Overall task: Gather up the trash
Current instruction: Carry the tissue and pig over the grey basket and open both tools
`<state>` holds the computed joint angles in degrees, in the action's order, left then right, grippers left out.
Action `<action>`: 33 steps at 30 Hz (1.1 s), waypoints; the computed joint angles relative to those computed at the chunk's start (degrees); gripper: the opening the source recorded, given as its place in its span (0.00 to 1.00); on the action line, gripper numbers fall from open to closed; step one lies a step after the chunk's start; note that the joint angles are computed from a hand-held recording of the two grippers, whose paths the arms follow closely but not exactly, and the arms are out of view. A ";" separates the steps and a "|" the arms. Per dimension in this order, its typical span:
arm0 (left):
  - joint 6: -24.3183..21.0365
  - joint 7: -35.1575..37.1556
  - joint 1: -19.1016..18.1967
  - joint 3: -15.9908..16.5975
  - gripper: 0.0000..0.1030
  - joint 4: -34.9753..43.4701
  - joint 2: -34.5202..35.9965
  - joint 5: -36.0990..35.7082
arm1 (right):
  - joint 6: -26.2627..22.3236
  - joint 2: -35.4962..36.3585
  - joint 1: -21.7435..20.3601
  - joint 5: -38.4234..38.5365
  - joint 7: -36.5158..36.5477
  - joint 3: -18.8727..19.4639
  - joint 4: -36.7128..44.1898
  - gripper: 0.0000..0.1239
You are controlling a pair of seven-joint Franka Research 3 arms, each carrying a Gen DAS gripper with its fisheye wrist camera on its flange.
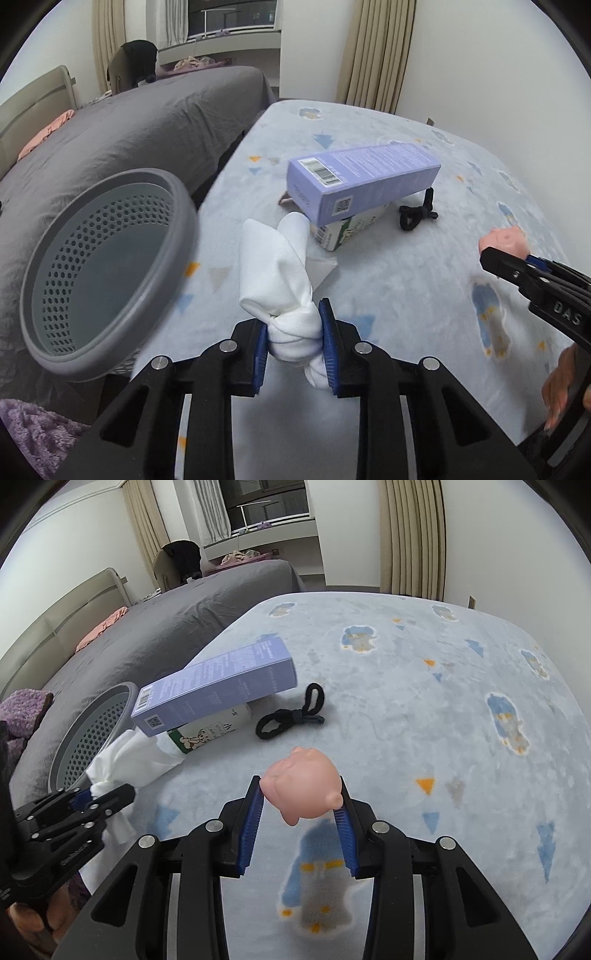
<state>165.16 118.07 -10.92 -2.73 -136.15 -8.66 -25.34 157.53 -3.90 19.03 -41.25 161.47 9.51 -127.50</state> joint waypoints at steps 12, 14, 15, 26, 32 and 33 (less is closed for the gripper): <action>1.31 7.37 0.96 6.11 0.25 0.76 -2.83 -4.71 | -1.65 6.46 6.07 0.74 -1.35 -0.23 9.14 0.30; 1.51 8.07 1.76 6.50 0.25 1.76 -2.30 -5.18 | -2.01 8.15 7.44 0.91 -2.17 -0.85 11.67 0.30; 1.53 8.74 2.20 6.88 0.25 2.54 -1.85 -5.63 | -2.19 9.00 8.11 1.11 -2.71 -1.20 13.00 0.30; 2.74 9.37 11.09 4.58 0.25 12.62 5.88 -4.72 | -2.06 21.24 14.38 8.12 -13.48 -5.51 31.04 0.30; 0.89 6.71 16.38 1.61 0.25 15.41 10.15 -2.24 | -3.02 30.19 16.16 16.08 -22.88 -5.77 42.38 0.30; 0.18 6.58 17.17 1.22 0.25 15.97 10.95 -2.23 | -3.52 31.75 16.29 17.71 -24.66 -5.55 44.43 0.30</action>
